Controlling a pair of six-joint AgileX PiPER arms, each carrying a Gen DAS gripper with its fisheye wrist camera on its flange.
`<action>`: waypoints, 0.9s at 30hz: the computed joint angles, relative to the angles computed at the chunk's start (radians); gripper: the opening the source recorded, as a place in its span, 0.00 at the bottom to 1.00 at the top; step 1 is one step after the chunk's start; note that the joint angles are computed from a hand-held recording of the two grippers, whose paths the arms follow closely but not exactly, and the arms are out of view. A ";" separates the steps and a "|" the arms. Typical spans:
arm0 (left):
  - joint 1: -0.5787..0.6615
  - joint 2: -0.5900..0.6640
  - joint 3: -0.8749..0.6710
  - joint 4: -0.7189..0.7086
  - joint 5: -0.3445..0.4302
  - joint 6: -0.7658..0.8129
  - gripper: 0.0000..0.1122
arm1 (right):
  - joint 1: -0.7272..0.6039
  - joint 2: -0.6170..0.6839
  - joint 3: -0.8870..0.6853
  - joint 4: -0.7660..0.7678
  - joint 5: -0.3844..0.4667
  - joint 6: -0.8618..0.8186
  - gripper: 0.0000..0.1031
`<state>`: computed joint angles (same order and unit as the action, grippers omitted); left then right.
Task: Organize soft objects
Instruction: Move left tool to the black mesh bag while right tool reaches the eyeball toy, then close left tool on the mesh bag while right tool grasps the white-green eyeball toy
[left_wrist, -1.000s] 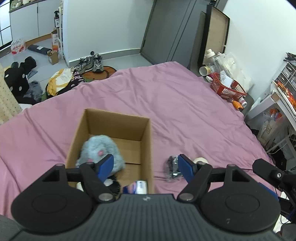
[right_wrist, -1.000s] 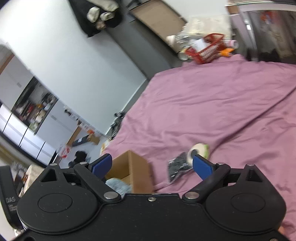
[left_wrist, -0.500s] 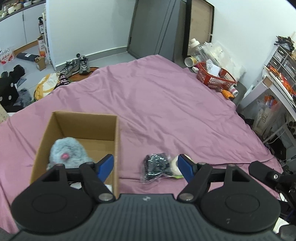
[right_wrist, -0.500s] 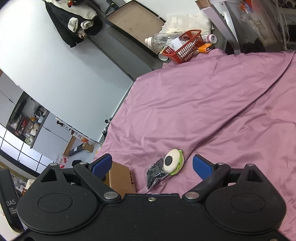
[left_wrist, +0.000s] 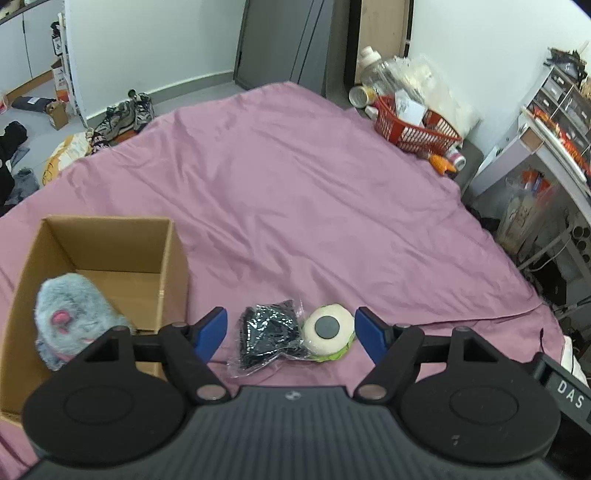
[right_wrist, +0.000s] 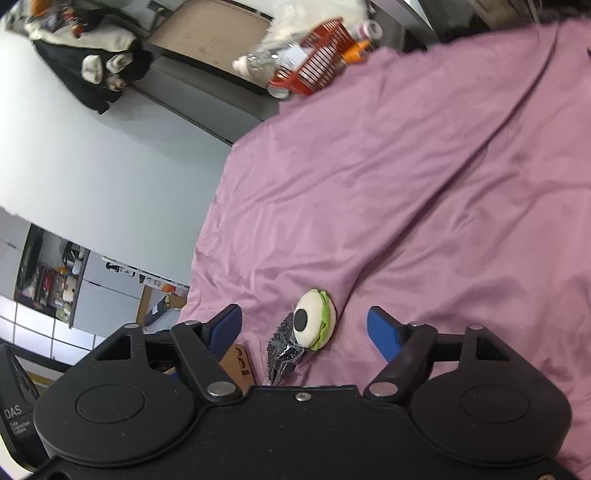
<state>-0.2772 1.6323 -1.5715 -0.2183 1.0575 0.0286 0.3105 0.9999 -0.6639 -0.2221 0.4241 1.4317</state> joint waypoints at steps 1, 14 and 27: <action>-0.010 0.012 -0.005 0.013 0.000 -0.010 0.66 | -0.021 0.013 0.010 0.059 -0.026 -0.047 0.69; -0.088 0.169 -0.058 0.122 0.002 -0.087 0.63 | -0.147 0.205 0.035 0.771 -0.171 -0.716 0.56; -0.117 0.205 0.019 0.225 -0.086 -0.290 0.62 | -0.192 0.364 0.054 1.559 -0.174 -1.460 0.52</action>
<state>-0.3942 1.8377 -1.5525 0.0063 0.9715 -0.2612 0.1185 1.3641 -0.6095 1.3368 0.2496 -0.0287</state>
